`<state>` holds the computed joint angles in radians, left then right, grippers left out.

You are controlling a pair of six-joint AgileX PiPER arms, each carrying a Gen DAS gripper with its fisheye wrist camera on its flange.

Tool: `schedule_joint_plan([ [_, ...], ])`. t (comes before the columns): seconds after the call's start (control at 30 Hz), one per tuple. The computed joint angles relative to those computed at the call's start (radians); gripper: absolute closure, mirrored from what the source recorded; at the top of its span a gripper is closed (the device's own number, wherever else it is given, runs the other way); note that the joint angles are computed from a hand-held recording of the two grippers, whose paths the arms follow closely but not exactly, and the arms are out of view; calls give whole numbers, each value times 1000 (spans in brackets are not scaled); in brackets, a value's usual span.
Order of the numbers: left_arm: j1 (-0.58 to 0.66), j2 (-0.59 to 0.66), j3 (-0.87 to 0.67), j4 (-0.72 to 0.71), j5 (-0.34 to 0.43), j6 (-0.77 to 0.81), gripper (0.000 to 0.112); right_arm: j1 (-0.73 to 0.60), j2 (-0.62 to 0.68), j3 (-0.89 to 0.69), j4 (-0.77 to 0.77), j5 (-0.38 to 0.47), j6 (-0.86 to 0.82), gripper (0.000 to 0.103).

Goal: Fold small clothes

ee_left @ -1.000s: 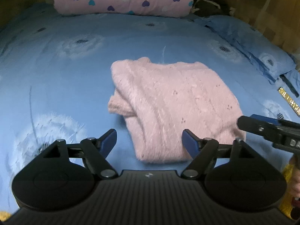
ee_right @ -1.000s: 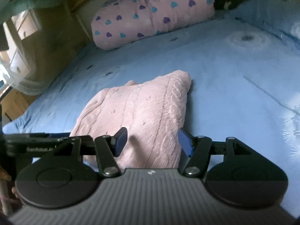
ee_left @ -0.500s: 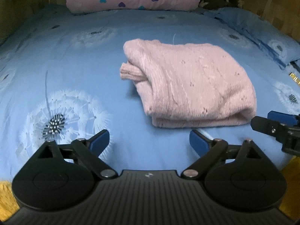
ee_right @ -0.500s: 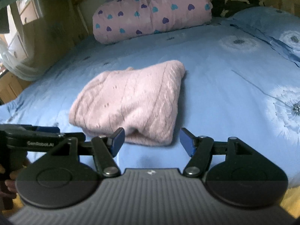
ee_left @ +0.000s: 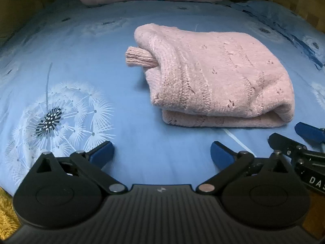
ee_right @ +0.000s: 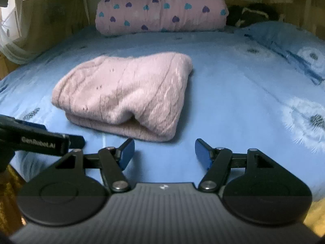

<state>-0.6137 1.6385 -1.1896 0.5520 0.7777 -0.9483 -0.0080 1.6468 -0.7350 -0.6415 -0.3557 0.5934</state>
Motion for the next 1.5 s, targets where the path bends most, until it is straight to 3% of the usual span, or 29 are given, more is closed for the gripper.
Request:
schedule_joint_plan([
  [0.5,-48,8,30,110,2,-125,9,-9,48,27,95,-100,-98,27],
  [1.5,-41,9,36,107,-6,-123,9,1,54,32,141,-108,-147,26],
])
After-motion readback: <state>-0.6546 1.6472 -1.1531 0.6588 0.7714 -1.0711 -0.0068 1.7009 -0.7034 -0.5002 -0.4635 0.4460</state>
